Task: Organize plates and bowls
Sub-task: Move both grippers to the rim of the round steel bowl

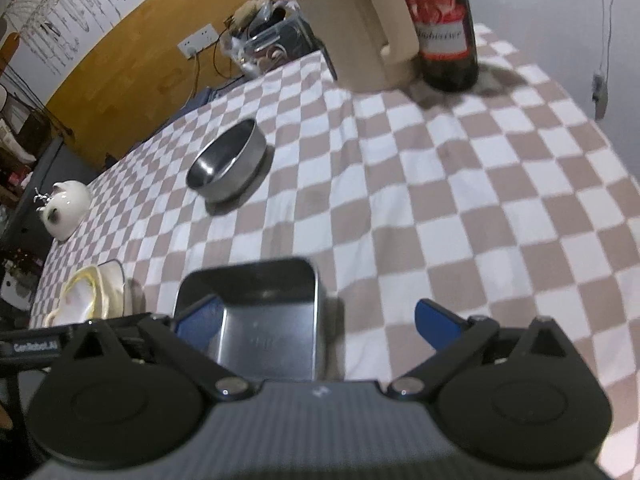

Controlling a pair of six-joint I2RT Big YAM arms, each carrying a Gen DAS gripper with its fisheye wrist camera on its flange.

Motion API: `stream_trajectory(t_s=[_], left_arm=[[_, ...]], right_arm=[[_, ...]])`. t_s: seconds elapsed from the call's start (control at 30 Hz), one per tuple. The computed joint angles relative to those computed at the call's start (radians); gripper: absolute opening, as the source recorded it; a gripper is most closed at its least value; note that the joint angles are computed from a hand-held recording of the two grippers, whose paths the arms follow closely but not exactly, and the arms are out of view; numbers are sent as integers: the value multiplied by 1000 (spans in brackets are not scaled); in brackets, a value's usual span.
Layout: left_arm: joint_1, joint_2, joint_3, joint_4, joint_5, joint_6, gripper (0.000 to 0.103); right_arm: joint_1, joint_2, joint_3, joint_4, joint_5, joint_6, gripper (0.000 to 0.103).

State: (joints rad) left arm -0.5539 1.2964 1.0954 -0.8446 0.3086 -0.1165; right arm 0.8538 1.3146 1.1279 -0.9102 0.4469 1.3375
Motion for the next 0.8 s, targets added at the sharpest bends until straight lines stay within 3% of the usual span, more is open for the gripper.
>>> stream_trajectory(t_s=[0.13, 0.27, 0.5, 0.63, 0.8], left_arm=[[0, 30, 44, -26, -15, -1, 103], [19, 59, 81, -27, 14, -17, 103], [44, 130, 161, -15, 21, -61, 103], [51, 172, 195, 30, 65, -108, 103], [45, 257, 291, -22, 44, -138, 103]], right_arm=[[-34, 0, 4, 24, 0, -69, 103], [-69, 17, 27, 57, 30, -202, 103], [-189, 67, 87, 145, -65, -400, 103], [-247, 134, 170, 113, -100, -452, 102], [-321, 208, 247, 144, -162, -545, 84]])
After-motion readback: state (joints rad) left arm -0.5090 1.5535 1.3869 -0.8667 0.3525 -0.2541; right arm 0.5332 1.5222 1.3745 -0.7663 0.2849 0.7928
